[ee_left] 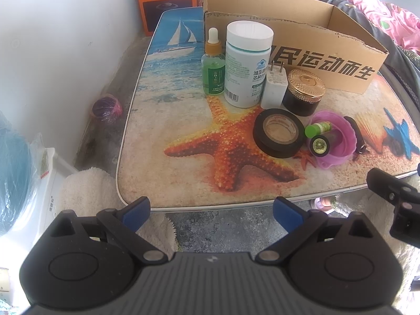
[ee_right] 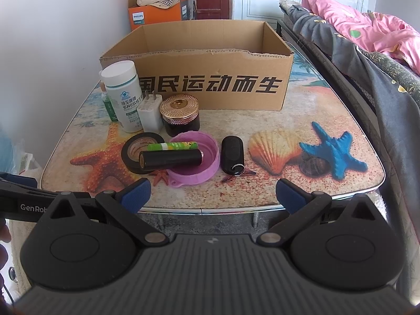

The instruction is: Organize rigid objects

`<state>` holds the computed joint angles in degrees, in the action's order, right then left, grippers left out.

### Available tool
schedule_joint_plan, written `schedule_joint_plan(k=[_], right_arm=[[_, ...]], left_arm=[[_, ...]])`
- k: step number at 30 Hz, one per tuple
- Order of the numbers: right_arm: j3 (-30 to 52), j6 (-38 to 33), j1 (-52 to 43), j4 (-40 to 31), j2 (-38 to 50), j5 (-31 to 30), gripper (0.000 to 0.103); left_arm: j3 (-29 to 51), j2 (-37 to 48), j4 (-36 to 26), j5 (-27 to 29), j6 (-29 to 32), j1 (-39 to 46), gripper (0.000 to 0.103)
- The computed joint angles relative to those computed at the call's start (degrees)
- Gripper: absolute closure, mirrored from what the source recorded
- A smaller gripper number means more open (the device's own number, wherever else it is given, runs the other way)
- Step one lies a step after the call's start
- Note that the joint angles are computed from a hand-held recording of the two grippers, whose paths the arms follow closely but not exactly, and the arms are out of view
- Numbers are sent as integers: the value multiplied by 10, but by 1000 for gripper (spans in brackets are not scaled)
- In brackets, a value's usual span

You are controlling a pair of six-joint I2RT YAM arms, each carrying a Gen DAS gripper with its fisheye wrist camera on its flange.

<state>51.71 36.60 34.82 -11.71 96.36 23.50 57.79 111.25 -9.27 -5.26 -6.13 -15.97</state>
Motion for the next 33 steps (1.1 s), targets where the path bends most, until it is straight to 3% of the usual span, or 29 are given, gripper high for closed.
schedule_joint_plan(k=[33], right_arm=[[13,0,-1,-4,9,2,1]], left_arm=[[16,14,-12,5,5,6,3]])
